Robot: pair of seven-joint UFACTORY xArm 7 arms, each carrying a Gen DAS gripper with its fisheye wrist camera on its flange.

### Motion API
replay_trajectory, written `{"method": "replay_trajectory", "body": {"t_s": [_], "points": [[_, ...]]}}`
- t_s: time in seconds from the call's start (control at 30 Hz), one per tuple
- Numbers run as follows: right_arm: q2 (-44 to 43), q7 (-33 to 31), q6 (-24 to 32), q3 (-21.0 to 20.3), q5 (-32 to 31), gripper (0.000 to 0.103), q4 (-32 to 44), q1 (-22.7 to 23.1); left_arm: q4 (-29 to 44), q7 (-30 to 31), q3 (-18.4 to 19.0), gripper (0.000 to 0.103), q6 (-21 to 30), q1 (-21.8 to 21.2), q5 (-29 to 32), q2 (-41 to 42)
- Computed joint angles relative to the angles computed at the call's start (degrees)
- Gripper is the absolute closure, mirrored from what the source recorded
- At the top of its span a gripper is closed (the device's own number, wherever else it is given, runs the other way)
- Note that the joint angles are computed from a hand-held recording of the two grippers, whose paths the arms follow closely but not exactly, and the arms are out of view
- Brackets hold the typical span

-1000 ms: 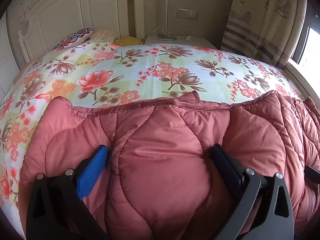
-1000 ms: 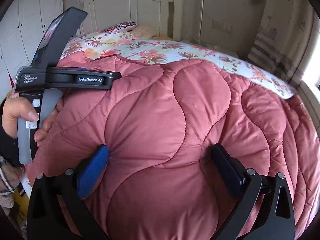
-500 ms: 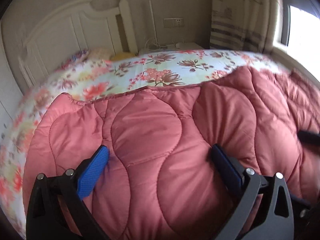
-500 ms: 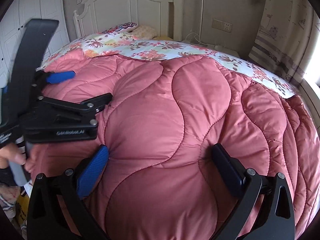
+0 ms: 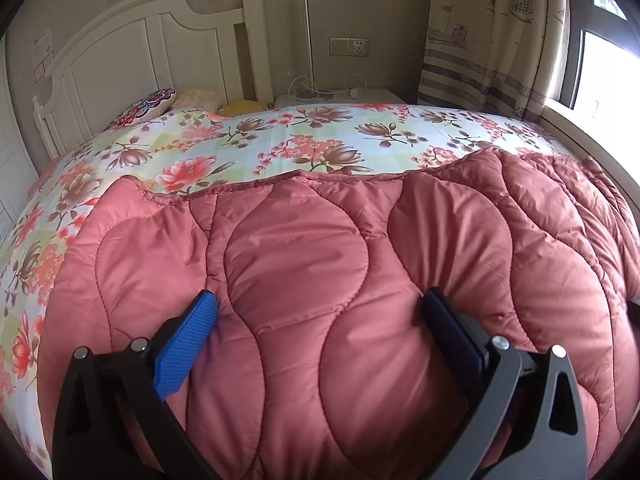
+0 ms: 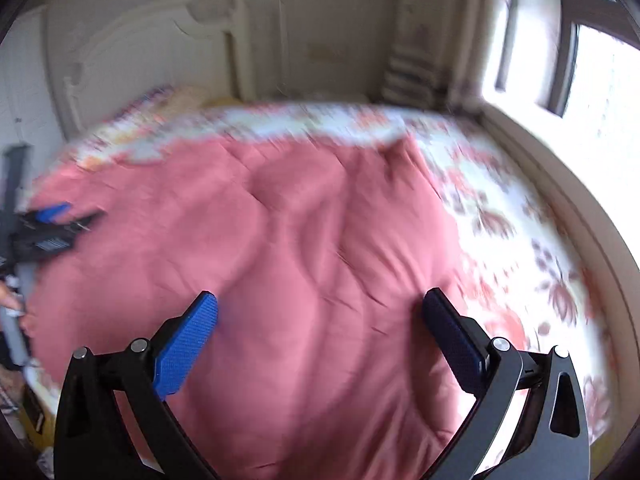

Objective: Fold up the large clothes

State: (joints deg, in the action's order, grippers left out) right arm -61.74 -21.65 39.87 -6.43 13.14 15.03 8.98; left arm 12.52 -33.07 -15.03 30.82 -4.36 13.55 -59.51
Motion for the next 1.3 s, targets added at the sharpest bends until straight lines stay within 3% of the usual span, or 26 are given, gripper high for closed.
{"method": "replay_trajectory", "body": {"t_s": [0.07, 0.17, 0.27, 0.37, 0.47, 0.57, 0.6, 0.67, 0.73, 0.87, 1.03, 1.13, 1.17, 1.23, 1.3], "points": [[1.2, -0.2, 0.1, -1.1, 0.9, 0.004, 0.4, 0.4, 0.3, 0.2, 0.3, 0.002, 0.6, -0.2, -0.2, 0.1], [2.4, 1.3, 0.6, 2.2, -0.8, 0.004, 1.3, -0.3, 2.0, 2.0, 2.4, 0.002, 3.9, -1.3, -1.3, -0.1], [2.6, 1.0, 0.2, 1.2, -0.5, 0.004, 1.2, 0.3, 2.6, 3.9, 4.2, 0.002, 7.5, -0.4, -1.2, -7.1], [3.0, 1.3, 0.0, 1.5, -0.4, 0.004, 1.4, 0.5, 0.9, 5.8, 6.1, 0.002, 9.0, 4.0, 0.3, -14.1], [2.0, 1.1, 0.2, 1.1, -0.5, 0.004, 0.7, 0.3, -1.3, 6.8, 8.4, 0.002, 10.3, 10.0, 1.2, -14.2], [2.2, 0.6, 0.1, 0.7, -0.4, 0.004, 0.9, 0.5, -4.9, 10.0, 19.8, 0.002, 8.2, 11.7, -5.2, -13.3], [2.3, 0.4, 0.1, 0.6, -0.5, 0.004, 1.0, 0.4, -5.1, 10.9, 21.5, 0.002, 8.1, 12.2, -6.2, -14.3], [2.7, 0.7, 1.4, 0.9, -0.8, 0.004, 1.9, 0.0, -4.5, 11.8, 20.8, 0.002, 7.9, 12.9, -7.6, -12.8], [2.8, 2.4, 3.8, 2.5, -1.8, 0.004, 4.2, -1.3, -3.6, 11.9, 17.0, 0.002, 8.1, 13.6, -7.8, -10.8], [2.1, 2.7, -0.5, 4.1, -2.7, 0.005, 7.1, 0.1, -3.4, 11.0, 13.3, 0.002, 8.8, 14.1, -8.2, -10.7], [14.4, 3.5, -6.7, 4.8, -2.2, 0.005, 14.3, 3.3, -4.3, 12.5, 15.0, 0.002, 8.5, 14.7, -8.8, -12.2], [26.8, 6.5, -4.9, 6.1, -3.6, 0.005, 19.1, 1.4, -4.5, 12.7, 14.8, 0.002, 8.5, 14.9, -9.2, -12.4], [30.2, 5.7, -5.0, 4.0, -2.1, 0.004, 19.4, 2.9, -4.5, 12.7, 14.7, 0.002, 8.4, 14.9, -9.3, -12.4], [31.6, 2.7, -5.6, 2.0, 2.3, 0.004, 19.5, 4.0, -4.4, 12.7, 14.8, 0.002, 8.4, 15.0, -9.6, -12.2], [31.2, 3.4, -6.0, 4.1, 1.0, 0.004, 19.1, 2.6, -3.2, 12.4, 14.3, 0.002, 10.1, 15.2, -9.8, -11.5]]}}
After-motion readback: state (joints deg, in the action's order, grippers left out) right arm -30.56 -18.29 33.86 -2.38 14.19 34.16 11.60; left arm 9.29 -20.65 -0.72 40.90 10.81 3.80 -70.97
